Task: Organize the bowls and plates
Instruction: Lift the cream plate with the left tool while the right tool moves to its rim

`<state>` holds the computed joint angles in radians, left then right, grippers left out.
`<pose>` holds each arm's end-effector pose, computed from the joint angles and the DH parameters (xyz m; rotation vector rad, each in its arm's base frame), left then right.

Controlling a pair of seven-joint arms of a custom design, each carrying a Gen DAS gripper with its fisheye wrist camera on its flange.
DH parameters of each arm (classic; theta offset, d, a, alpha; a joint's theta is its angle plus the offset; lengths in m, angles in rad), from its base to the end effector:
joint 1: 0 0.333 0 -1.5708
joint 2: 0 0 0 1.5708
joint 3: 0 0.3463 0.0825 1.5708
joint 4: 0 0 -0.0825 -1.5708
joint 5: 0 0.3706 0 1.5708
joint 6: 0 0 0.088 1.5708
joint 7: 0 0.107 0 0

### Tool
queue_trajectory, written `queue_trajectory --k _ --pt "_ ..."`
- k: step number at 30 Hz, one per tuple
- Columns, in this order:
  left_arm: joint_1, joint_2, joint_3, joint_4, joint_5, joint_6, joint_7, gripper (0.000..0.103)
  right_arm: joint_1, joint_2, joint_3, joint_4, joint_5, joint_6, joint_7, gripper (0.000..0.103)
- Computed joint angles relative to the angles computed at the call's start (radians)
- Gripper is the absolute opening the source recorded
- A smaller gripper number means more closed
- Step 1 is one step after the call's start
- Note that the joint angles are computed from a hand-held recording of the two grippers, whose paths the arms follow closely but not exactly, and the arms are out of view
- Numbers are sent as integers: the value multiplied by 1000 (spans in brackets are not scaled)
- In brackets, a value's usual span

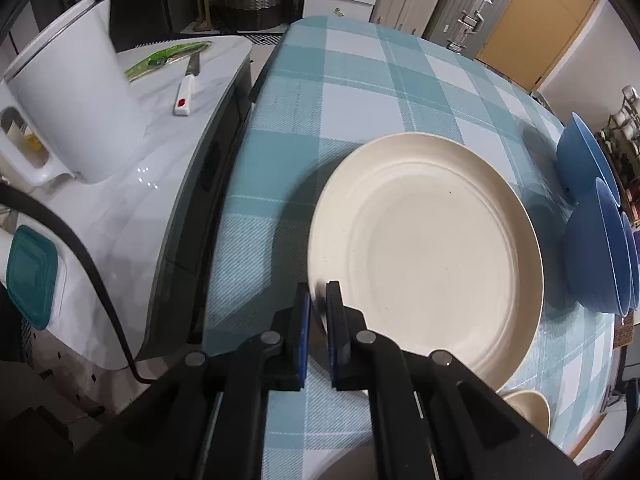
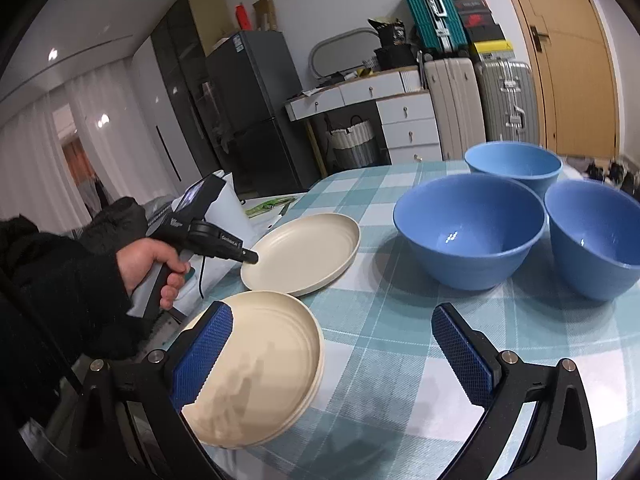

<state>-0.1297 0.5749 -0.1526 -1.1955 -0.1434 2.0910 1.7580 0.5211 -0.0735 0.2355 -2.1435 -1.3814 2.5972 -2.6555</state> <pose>0.7306 -0.1844 0.5168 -1.6950 2.5038 -0.5886 0.3805 0.3898 0.5156 -1.3415 1.6813 -0.6612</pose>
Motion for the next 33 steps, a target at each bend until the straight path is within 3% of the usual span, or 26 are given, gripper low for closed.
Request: queue_trajectory --k 7,13,16,18,23,28,33 --pt "14 -29 5 -56 -15 44 -15 5 6 30 0 43 -63 -53 30 98" --pt "11 -58 7 -113 -4 99 -6 5 6 74 -26 106 -101 38 84 86" --pt "16 -58 5 -109 -8 85 -2 6 18 103 -31 161 -61 23 -2 81" --pt "21 -59 6 -106 -9 73 3 6 22 119 -40 203 -60 41 -41 67" --pt "24 -59 13 -103 3 66 0 6 17 176 -73 339 106 74 -294 58" --pt "44 -63 4 -111 -27 59 19 6 31 286 -99 564 377 -52 -686 58" --pt "53 -66 1 -118 -46 59 36 6 -4 421 -111 789 694 -116 -919 58"
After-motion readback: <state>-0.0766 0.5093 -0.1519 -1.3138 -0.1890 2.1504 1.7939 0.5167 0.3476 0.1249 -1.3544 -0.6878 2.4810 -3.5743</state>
